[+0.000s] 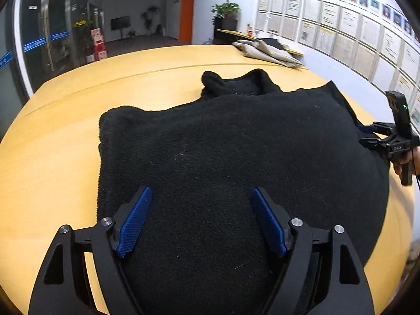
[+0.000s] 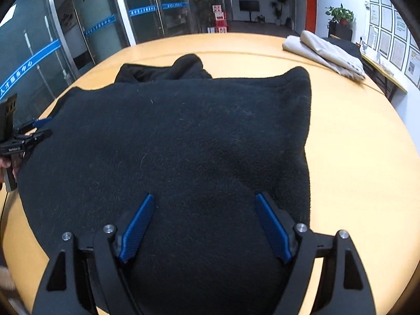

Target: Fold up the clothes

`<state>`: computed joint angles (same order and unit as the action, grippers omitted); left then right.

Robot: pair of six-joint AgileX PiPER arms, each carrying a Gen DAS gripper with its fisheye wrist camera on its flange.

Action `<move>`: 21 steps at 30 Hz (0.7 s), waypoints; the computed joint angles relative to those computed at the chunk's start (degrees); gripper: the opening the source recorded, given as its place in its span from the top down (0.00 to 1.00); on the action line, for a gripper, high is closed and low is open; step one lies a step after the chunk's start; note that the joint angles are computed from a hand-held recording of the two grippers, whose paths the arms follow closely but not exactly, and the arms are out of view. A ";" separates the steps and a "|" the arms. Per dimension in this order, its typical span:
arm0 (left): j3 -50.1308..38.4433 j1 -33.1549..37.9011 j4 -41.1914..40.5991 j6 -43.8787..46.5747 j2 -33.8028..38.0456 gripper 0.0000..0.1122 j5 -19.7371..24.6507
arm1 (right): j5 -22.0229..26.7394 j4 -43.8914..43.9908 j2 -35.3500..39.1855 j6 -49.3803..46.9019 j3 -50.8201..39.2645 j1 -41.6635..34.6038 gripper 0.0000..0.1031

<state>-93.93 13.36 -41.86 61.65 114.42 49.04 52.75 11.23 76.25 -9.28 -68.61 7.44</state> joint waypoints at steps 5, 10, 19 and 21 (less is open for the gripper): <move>-1.24 -1.26 0.60 0.82 -2.51 0.25 1.39 | 5.30 -2.85 1.58 3.02 -10.58 1.64 0.16; -16.82 -3.53 7.54 -11.05 6.96 0.24 4.83 | 4.39 2.35 15.25 2.23 -22.96 2.88 0.14; -25.09 -3.20 12.63 -15.04 12.69 0.23 10.55 | -0.86 0.71 3.70 5.27 -10.85 1.98 0.14; -25.51 -3.21 12.50 -14.31 12.70 0.23 11.00 | -1.25 4.26 -5.84 7.10 -3.99 -0.11 0.09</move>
<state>-119.45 10.15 -29.35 47.34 127.11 60.03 51.50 15.49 70.41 -2.18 -72.60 7.33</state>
